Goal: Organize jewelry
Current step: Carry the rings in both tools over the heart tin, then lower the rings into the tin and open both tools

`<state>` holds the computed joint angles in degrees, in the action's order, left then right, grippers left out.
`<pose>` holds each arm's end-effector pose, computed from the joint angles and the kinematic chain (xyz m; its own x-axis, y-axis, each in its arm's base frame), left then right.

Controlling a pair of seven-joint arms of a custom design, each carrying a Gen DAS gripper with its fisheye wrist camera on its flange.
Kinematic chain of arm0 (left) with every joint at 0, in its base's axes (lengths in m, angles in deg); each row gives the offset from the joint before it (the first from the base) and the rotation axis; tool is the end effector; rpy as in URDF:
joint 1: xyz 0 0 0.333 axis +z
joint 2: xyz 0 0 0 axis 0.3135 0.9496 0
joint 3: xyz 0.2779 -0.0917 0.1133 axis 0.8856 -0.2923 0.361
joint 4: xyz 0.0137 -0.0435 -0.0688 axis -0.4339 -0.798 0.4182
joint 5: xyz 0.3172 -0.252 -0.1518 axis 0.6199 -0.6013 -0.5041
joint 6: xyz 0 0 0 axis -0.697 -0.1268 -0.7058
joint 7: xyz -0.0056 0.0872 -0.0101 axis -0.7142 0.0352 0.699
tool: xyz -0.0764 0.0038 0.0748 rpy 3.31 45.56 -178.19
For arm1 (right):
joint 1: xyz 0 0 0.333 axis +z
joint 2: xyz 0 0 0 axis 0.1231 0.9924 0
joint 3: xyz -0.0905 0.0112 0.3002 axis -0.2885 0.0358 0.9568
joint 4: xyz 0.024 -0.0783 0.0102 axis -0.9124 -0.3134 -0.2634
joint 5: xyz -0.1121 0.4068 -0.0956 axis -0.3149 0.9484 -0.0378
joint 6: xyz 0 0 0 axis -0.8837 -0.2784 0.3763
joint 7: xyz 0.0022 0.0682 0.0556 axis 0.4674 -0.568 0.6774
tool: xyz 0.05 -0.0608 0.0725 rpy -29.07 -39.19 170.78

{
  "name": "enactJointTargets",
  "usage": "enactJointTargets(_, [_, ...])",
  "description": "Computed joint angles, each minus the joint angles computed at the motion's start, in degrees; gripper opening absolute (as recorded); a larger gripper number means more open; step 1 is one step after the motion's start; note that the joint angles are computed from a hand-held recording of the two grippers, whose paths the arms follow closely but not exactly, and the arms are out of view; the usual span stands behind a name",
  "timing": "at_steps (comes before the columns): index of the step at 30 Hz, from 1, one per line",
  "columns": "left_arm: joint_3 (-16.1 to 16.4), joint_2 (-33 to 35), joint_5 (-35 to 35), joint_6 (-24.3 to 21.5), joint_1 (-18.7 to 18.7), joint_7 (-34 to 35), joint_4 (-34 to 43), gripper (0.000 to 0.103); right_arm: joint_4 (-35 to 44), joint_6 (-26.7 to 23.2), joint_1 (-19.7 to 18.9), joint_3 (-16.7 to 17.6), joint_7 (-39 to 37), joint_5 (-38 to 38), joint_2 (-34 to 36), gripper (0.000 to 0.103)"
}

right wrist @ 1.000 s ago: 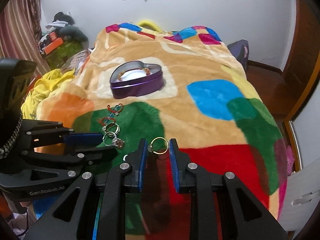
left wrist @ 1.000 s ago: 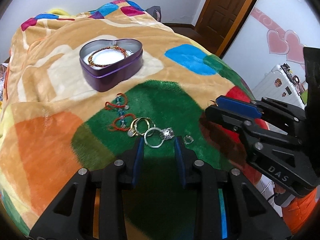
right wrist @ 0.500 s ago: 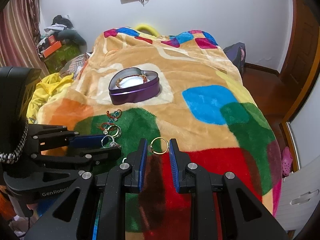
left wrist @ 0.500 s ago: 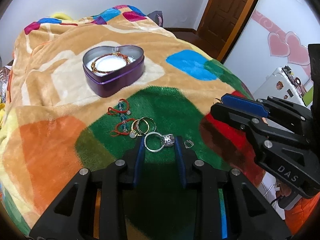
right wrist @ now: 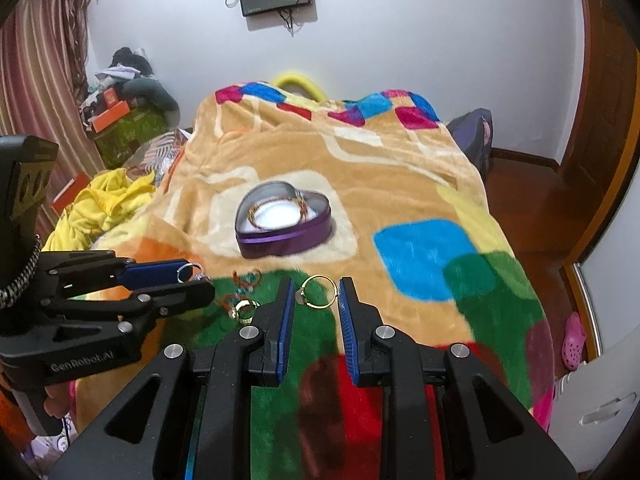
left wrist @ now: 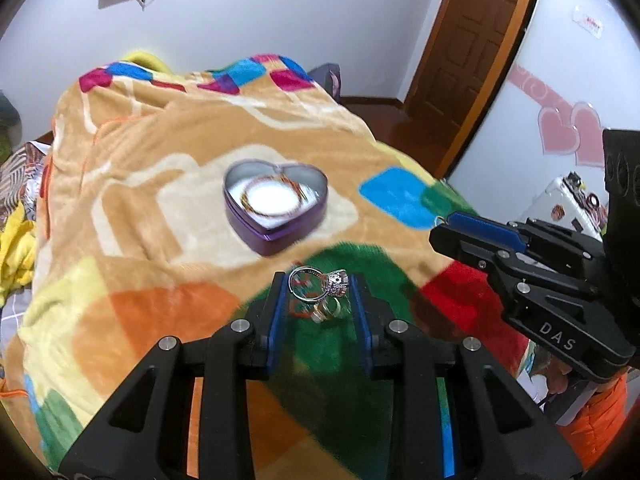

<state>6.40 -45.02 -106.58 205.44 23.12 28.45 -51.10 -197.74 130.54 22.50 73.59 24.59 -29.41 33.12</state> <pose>0.6908 -0.1406 0.3421 -0.2745 -0.9425 0.1905 -0.7638 0.0933 -0.6387 0.6337 0.2636 0.3981 0.3623 -0.9265 -0.1016 -0.6718 -0.1840 -0.7176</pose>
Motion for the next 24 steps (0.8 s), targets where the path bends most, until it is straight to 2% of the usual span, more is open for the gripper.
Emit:
enactJointTargets(12, [0.37, 2.24, 1.23, 1.42, 1.37, -0.36, 4.59, 0.03, 5.74, 1.61, -0.05, 1.31, -0.49, 0.28, 3.83, 0.02])
enactJointTargets(17, [-0.15, 4.28, 1.96, 1.19, 2.17, -0.08, 7.42, 0.03, 8.77, 1.11, -0.05, 1.64, -0.2, 0.32, 6.09, 0.02])
enactJointTargets(24, [1.06, 8.47, 4.42, -1.04, 1.07, -1.55, 13.02, 0.03, 14.4, -1.45, -0.11, 1.66, 0.21, 0.29, 10.01, 0.02])
